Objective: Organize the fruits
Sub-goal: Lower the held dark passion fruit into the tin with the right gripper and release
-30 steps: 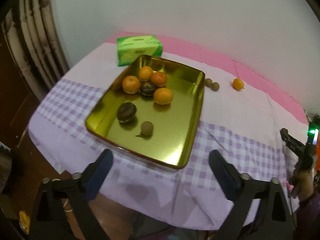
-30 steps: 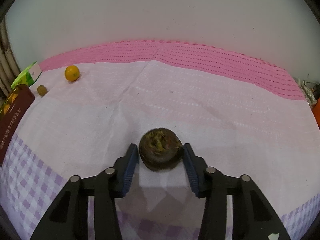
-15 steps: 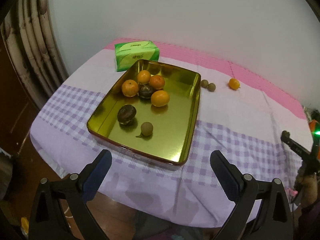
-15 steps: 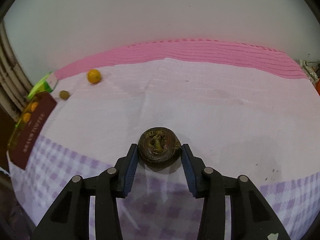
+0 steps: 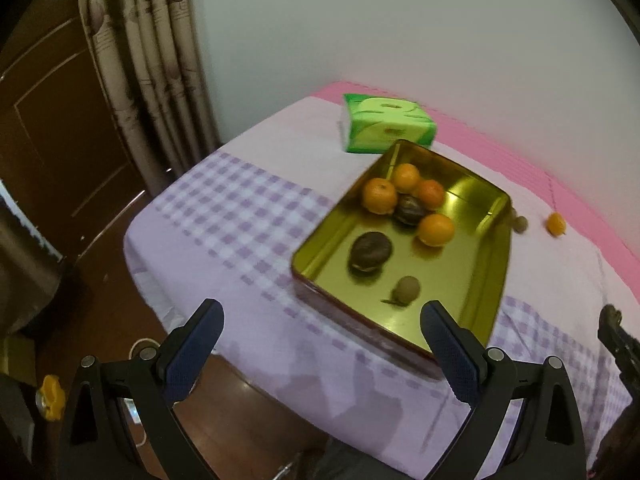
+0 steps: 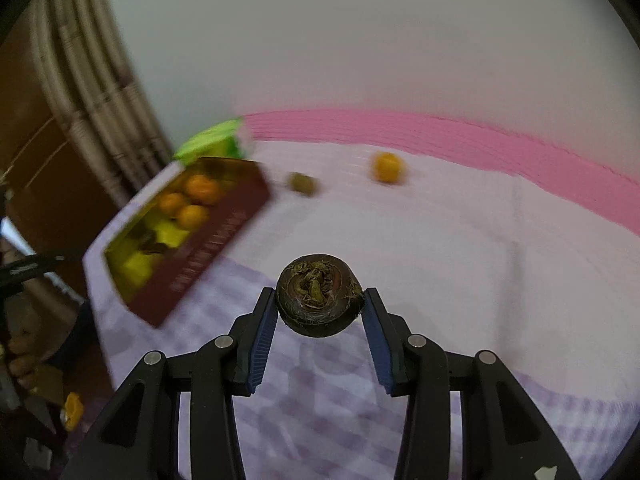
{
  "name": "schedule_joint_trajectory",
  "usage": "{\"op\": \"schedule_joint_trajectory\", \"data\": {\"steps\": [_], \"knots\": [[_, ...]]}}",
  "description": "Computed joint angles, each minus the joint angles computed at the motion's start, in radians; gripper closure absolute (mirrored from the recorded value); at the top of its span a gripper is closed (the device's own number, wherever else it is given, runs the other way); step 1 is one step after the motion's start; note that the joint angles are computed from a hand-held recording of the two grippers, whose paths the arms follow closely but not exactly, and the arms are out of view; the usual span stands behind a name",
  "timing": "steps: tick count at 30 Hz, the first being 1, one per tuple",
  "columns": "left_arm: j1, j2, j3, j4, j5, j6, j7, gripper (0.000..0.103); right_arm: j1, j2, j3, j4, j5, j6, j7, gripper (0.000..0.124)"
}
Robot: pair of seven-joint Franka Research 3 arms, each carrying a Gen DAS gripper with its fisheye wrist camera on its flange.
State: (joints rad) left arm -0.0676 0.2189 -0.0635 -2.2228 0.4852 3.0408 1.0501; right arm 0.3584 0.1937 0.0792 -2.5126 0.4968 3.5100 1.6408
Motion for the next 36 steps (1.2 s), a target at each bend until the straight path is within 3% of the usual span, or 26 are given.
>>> {"op": "schedule_joint_trajectory", "data": {"steps": [2,4,7,10,16,21,30,36], "knots": [[-0.072,0.001,0.082,0.018,0.128,-0.023,-0.102,0.005,-0.009,0.022,0.017,0.058,-0.043,-0.033,0.001,0.083],[-0.104,0.002,0.116,0.032,0.242,-0.04,-0.19,0.005,-0.03,0.049,0.045,0.121,-0.101,-0.068,0.014,0.083],[-0.106,-0.004,0.124,0.038,0.36,-0.034,-0.272,0.005,-0.001,0.099,0.031,0.226,-0.132,-0.121,-0.011,0.083],[-0.078,-0.007,0.095,0.039,0.4,-0.035,-0.287,0.005,0.049,0.15,-0.012,0.326,-0.134,-0.174,-0.044,0.083],[-0.027,-0.002,0.032,0.038,0.337,-0.037,-0.211,0.005,0.113,0.256,-0.102,0.516,-0.172,-0.299,-0.065,0.083],[-0.062,-0.002,0.071,0.044,0.422,-0.024,-0.276,0.005,0.215,0.365,-0.252,0.67,-0.267,-0.43,0.021,0.083],[-0.033,0.015,0.029,0.051,0.346,-0.034,-0.179,0.005,0.201,0.484,-0.277,0.85,-0.425,-0.549,0.111,0.083],[-0.027,0.023,0.019,0.054,0.275,-0.044,-0.11,0.005,0.166,0.539,-0.255,0.93,-0.478,-0.612,0.154,0.083]]}}
